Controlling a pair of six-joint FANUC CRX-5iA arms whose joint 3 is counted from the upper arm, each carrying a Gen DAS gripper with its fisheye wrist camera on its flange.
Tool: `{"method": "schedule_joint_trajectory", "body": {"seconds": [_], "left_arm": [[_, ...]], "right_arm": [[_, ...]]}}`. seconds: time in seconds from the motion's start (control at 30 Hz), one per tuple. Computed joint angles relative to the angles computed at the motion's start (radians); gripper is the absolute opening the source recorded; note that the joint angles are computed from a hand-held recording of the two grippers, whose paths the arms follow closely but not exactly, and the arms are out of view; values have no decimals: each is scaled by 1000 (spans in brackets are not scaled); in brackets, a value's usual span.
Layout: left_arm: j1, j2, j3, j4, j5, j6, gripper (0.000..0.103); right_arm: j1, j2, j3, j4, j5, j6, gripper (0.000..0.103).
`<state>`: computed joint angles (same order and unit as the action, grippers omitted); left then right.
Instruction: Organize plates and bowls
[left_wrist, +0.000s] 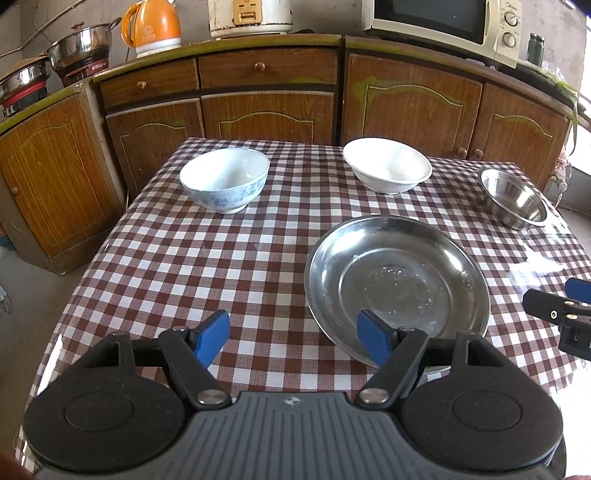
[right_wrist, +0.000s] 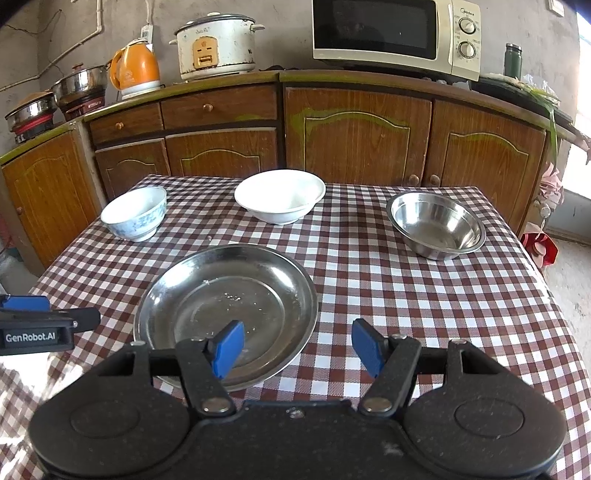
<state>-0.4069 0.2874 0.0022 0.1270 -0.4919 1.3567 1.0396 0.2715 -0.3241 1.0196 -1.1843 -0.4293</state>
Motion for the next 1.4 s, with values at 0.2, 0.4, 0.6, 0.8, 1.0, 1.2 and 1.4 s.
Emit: {"method": "schedule_joint_trajectory", "body": {"seconds": [0.2,0.4,0.6,0.8,1.0,1.2,1.4], "left_arm": [[-1,21,23,-9,-8,7,78],[-2,37,42,-18,-13,12,78],[-3,60,66,-29,-24,21,78],[-6,84,90,-46,-32,33,78],[-11,115,123,-62,-43,46,78],[-14,153,162,-75,-55,53,78],[-16,193,200,-62,-63,41,78]], "right_arm": [[-15,4,-1,-5,18,4,78],[-30,7,-2,-8,34,13,78],[-45,14,-1,-13,49,21,78],[-61,20,0,-18,67,27,78],[-83,28,-1,-24,92,30,78],[-113,36,-7,-35,128,39,78],[-154,41,-13,-42,184,30,78]]}}
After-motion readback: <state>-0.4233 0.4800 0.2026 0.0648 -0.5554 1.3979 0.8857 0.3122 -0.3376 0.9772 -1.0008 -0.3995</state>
